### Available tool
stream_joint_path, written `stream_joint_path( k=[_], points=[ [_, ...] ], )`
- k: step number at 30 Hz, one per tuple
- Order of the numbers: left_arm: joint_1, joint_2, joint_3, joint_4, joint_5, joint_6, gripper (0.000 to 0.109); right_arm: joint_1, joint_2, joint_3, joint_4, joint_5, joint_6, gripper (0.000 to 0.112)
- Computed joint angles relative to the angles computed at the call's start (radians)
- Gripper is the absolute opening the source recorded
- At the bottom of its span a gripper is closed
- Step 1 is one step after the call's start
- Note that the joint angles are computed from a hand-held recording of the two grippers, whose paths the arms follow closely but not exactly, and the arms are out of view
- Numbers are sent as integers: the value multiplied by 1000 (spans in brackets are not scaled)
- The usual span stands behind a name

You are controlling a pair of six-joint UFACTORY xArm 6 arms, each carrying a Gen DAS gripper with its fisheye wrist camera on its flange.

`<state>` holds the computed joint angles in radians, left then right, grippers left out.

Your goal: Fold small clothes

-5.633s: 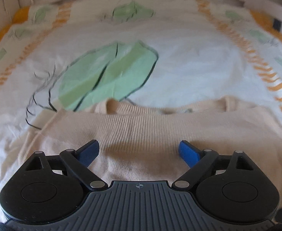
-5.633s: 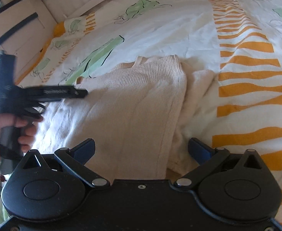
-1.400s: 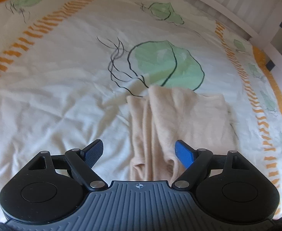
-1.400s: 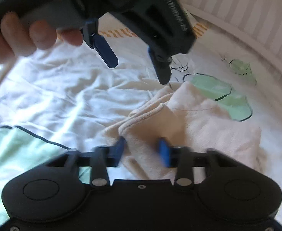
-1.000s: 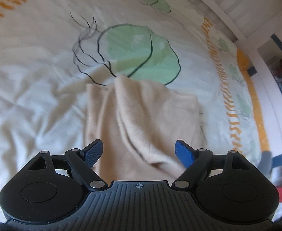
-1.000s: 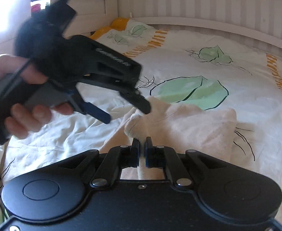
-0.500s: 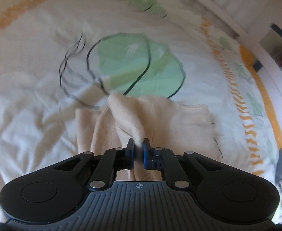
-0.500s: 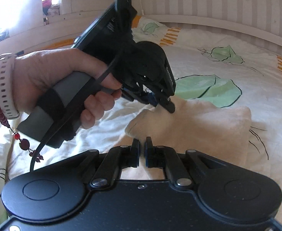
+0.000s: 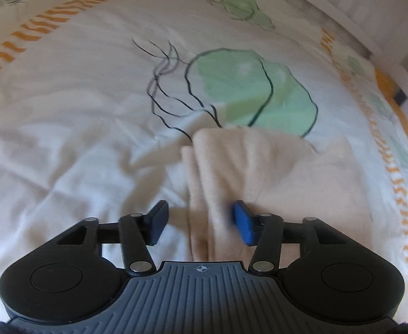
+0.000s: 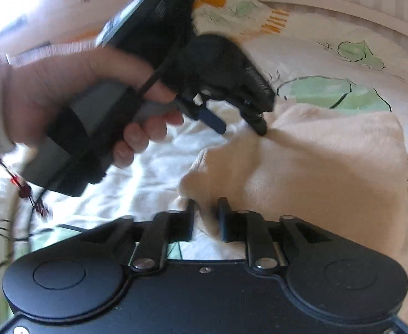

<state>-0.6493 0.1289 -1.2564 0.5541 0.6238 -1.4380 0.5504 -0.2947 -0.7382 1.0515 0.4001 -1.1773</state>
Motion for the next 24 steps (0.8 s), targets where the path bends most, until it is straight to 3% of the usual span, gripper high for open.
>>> stream_joint_path(
  k=[1,2,4,7,11,15,17,19,24],
  points=[
    [-4,-9,-4,20,28,-26,51,-22,-20,5,38,23,-31,55],
    [-18,-14,-23,57,80,-63,51,-42,-52,22,76,33,-61,59],
    [-40,-9,-64,135,142,-97,51,-80,-96,38,149,35,-124,62],
    [-57,40,-147,181,147,-53,52,-127,-106,30,190,7,-145,69],
    [-54,141,-263,130,89,50,52,-185,-47,-17,163,-6,-104,70],
    [-42,216,-297,98,8,66,52,-225,-7,-47,133,4,-85,70],
    [-40,241,-309,107,56,28,51,-228,10,-60,111,10,-75,70],
    [-58,249,-312,196,156,-76,53,-225,43,-90,115,10,-92,70],
    [-68,200,-248,259,174,-166,52,-240,120,-182,102,37,-73,70]
  ],
)
